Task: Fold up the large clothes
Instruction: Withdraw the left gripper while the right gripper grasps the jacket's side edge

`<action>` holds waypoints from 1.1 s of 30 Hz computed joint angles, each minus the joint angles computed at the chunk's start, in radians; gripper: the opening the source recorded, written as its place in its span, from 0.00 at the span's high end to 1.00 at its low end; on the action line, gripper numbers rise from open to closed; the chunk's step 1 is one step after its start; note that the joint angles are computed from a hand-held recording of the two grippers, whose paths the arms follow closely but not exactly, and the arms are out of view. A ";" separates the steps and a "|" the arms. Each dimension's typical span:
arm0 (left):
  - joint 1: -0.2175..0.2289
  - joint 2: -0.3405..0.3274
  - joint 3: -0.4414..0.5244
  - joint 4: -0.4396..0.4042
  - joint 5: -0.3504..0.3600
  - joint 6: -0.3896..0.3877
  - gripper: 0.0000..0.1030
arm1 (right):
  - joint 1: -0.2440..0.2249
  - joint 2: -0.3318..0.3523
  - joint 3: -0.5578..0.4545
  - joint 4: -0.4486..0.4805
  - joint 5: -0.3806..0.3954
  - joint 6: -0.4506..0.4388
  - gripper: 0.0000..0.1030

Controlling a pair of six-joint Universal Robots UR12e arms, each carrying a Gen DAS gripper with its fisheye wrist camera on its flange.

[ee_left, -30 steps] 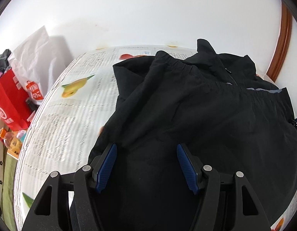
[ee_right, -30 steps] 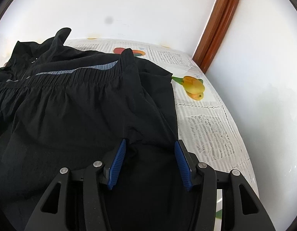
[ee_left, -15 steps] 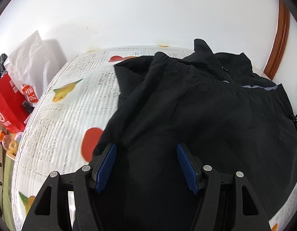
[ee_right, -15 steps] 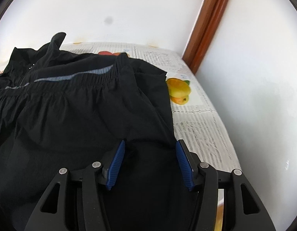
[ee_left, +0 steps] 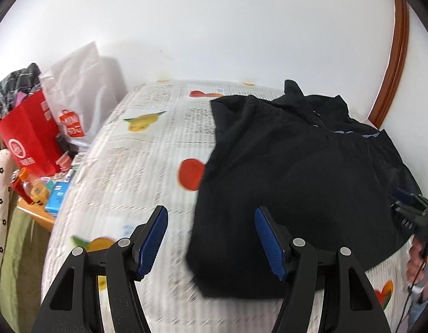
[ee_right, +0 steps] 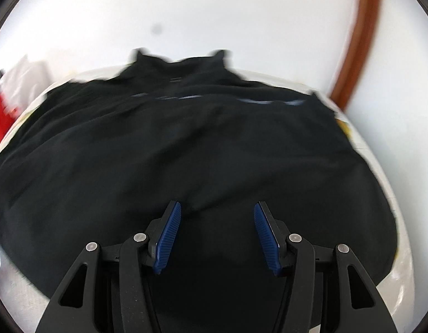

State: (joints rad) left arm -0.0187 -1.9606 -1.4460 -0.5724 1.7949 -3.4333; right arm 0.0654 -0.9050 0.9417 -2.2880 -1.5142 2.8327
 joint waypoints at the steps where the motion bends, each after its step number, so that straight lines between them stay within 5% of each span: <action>1: 0.000 0.007 -0.009 0.005 0.009 0.000 0.39 | 0.011 -0.013 0.024 -0.011 -0.008 -0.007 0.48; 3: 0.003 0.026 -0.035 0.019 0.019 -0.008 0.39 | 0.029 -0.031 0.063 -0.050 -0.038 -0.019 0.48; 14: 0.027 0.110 -0.168 0.037 0.048 -0.065 0.39 | 0.061 -0.130 0.197 -0.043 0.073 -0.089 0.48; 20: 0.045 0.148 -0.229 0.033 0.036 -0.103 0.39 | 0.086 -0.128 0.186 -0.045 0.146 -0.113 0.47; 24: 0.054 0.161 -0.254 0.042 0.019 -0.108 0.39 | 0.107 -0.099 0.135 0.048 0.161 -0.104 0.47; 28: 0.065 0.172 -0.271 0.058 0.001 -0.113 0.39 | 0.124 -0.127 0.172 0.073 0.201 -0.245 0.47; 33: 0.082 0.178 -0.283 0.064 -0.050 -0.127 0.39 | 0.153 -0.152 0.225 -0.017 0.180 -0.418 0.35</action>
State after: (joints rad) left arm 0.0633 -1.7830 -1.7292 -0.5083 1.7451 -3.5607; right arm 0.2183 -1.0574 1.1668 -2.3049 -1.3337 2.4143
